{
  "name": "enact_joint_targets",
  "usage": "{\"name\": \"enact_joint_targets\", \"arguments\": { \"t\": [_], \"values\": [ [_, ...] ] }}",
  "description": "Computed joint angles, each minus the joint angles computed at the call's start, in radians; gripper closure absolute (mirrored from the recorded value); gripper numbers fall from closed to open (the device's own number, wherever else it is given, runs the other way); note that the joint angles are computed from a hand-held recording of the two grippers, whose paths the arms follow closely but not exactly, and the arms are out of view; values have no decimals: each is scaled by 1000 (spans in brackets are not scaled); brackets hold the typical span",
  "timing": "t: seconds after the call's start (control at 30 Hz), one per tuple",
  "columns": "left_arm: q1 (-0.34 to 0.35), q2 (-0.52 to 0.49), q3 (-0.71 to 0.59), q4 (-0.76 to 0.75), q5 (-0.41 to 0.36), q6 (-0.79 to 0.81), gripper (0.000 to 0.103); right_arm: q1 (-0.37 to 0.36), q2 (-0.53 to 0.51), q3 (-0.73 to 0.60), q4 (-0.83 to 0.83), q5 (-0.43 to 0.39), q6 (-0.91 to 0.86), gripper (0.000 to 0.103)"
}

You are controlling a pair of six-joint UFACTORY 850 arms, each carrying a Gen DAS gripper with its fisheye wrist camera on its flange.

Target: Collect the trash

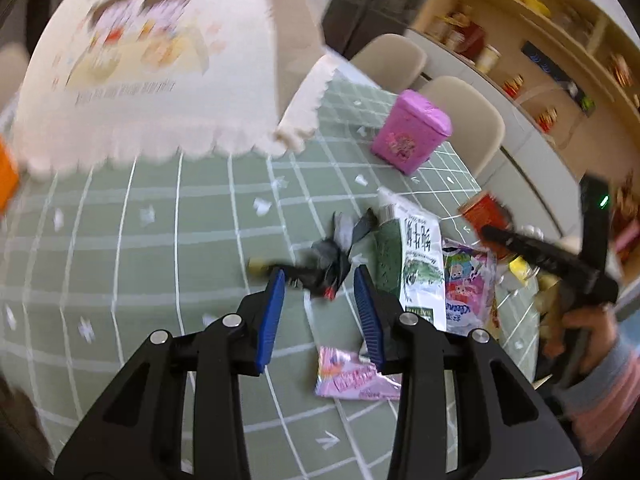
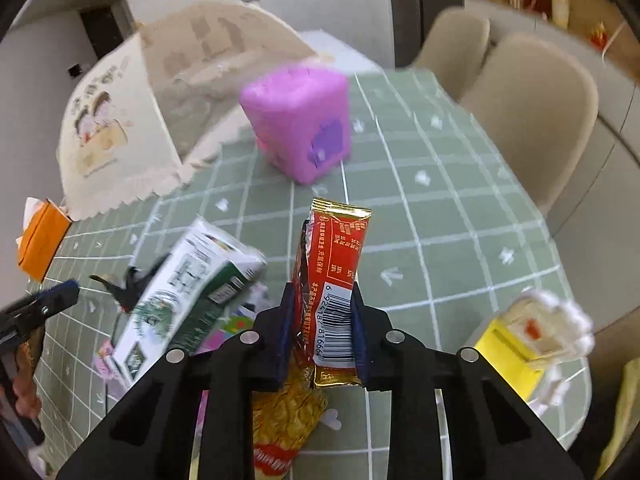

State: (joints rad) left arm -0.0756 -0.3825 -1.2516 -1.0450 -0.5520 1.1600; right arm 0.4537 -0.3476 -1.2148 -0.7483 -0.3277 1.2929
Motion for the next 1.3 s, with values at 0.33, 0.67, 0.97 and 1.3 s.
{"name": "enact_joint_targets", "arguments": {
  "t": [0.33, 0.67, 0.97, 1.3],
  "values": [
    [-77, -135, -159, 287, -21, 11, 64, 21, 120, 83, -119, -39, 134, 79],
    [-106, -146, -158, 425, 7, -258, 74, 44, 222, 203, -151, -47, 231, 79],
    [-91, 42, -21, 218, 29, -156, 74, 66, 315, 279, -210, -15, 268, 79],
    [-186, 243, 85, 8, 77, -200, 74, 60, 501, 358, -217, -11, 146, 79]
  ]
}}
